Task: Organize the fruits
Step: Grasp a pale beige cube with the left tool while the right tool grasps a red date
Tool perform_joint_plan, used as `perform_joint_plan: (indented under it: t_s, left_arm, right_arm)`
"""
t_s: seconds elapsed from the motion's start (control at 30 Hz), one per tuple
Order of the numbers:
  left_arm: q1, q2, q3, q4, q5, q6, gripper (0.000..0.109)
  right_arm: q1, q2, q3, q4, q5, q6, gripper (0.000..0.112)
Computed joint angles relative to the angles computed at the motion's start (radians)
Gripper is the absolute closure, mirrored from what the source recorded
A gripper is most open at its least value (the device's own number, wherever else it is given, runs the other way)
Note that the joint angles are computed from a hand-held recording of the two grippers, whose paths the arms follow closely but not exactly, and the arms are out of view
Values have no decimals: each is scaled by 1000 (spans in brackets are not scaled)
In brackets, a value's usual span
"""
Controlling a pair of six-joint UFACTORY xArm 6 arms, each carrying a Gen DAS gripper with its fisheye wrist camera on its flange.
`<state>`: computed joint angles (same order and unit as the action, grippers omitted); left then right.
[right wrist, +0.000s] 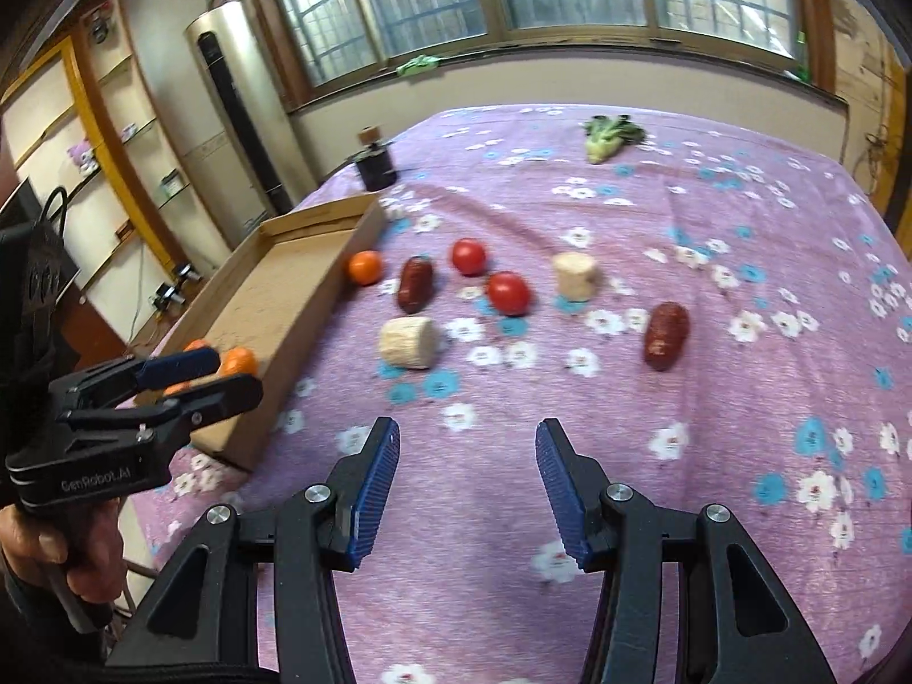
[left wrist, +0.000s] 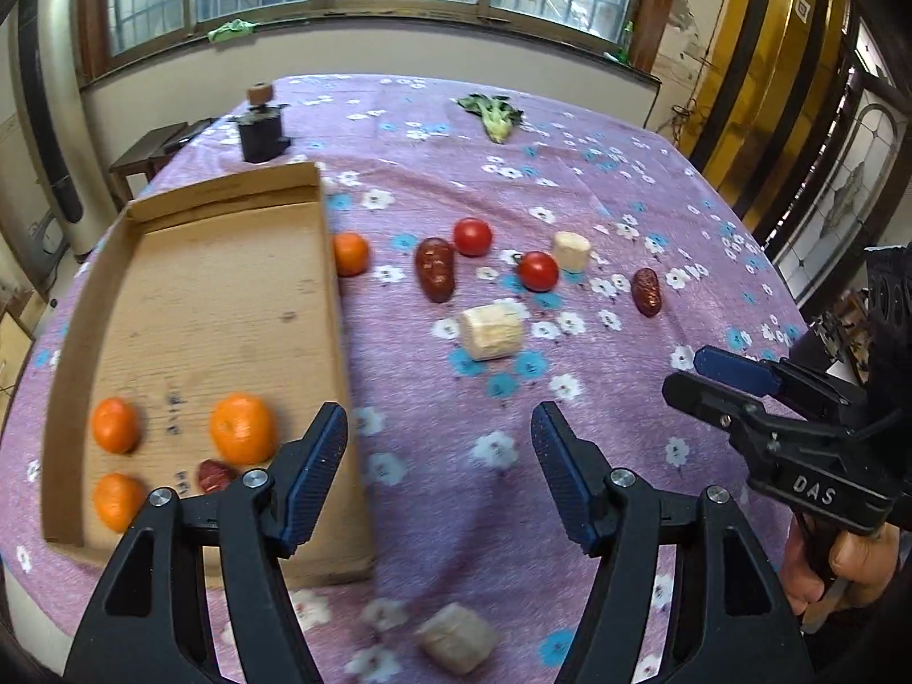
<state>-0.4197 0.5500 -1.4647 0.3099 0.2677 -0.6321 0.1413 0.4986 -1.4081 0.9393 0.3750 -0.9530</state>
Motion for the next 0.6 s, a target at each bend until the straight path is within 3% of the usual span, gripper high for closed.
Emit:
perform_joint_plan:
  t_s: [0.2,0.33,0.6]
  left_arm:
    - [-19,121,-183,-51,83,50,39]
    - [-24,220,-332,-87,168,73,39]
    - [-29,403,-619,-126,319,118,39]
  right_arm:
    - [-41,79,-85,-97,-67,113,60]
    - [-63,167,-198,-191,-60,211,60]
    - [-72,344,-416,-587,-50,523,61]
